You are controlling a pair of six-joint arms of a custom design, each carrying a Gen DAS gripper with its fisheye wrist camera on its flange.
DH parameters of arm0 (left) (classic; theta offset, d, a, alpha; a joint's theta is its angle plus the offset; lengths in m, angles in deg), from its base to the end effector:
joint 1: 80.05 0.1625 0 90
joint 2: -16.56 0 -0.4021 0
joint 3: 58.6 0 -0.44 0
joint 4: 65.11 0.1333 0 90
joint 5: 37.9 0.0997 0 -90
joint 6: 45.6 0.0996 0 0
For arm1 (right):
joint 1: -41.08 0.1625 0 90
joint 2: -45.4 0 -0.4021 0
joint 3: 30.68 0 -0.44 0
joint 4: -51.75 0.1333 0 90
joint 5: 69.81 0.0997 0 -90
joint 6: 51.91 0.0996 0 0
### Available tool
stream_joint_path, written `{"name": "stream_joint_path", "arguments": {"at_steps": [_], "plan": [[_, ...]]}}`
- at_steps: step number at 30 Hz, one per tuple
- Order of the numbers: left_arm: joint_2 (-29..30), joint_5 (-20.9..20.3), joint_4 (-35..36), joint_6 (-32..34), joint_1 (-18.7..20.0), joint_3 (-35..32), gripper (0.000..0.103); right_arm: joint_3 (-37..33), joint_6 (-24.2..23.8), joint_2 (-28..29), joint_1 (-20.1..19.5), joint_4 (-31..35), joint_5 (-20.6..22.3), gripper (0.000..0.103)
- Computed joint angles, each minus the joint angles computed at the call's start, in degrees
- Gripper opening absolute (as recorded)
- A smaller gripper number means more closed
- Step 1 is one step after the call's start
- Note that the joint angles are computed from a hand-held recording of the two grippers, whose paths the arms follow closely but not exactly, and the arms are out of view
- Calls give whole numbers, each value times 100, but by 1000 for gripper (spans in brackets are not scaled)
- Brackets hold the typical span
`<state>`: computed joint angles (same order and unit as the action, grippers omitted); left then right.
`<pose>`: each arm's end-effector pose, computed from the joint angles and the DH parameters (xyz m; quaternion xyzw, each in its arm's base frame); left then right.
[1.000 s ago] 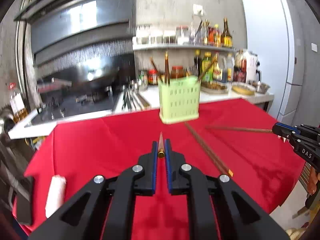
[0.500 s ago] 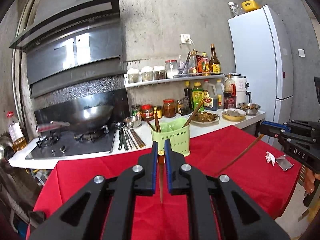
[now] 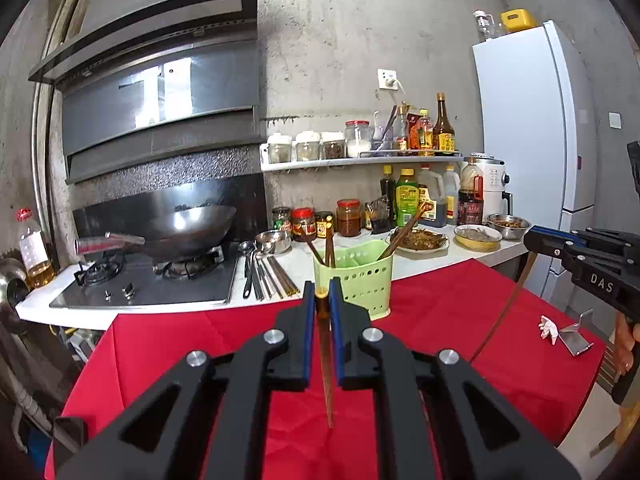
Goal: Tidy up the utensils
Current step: 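Grasp a chopstick with the left tool and lift it while the right tool lifts its own, then carry the left tool's chopstick upright over the green holder while the right tool follows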
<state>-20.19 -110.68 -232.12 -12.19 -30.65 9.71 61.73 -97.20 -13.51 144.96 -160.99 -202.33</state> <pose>-0.4197 -0.7398 0.1771 0.5027 0.7631 -0.3899 0.1139 0.2198 -0.6145 0.3627 0.1060 -0.7026 0.5603 0.4256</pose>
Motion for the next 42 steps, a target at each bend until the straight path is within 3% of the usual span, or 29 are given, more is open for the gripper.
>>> {"name": "stream_joint_path", "arguments": {"at_steps": [21, 29, 38, 42], "plan": [[401, 729, 409, -230, 80, -137, 8, 144, 758, 155, -582, 704, 73, 7], [607, 1030, 995, -488, 147, -315, 8, 141, 888, 219, -688, 938, -54, 7], [560, 976, 983, -486, 156, -215, 7, 112, 894, 231, -663, 1011, -255, 6], [550, 660, 959, -466, 161, -299, 7, 38, 877, 211, -636, 1050, -231, 6]]}}
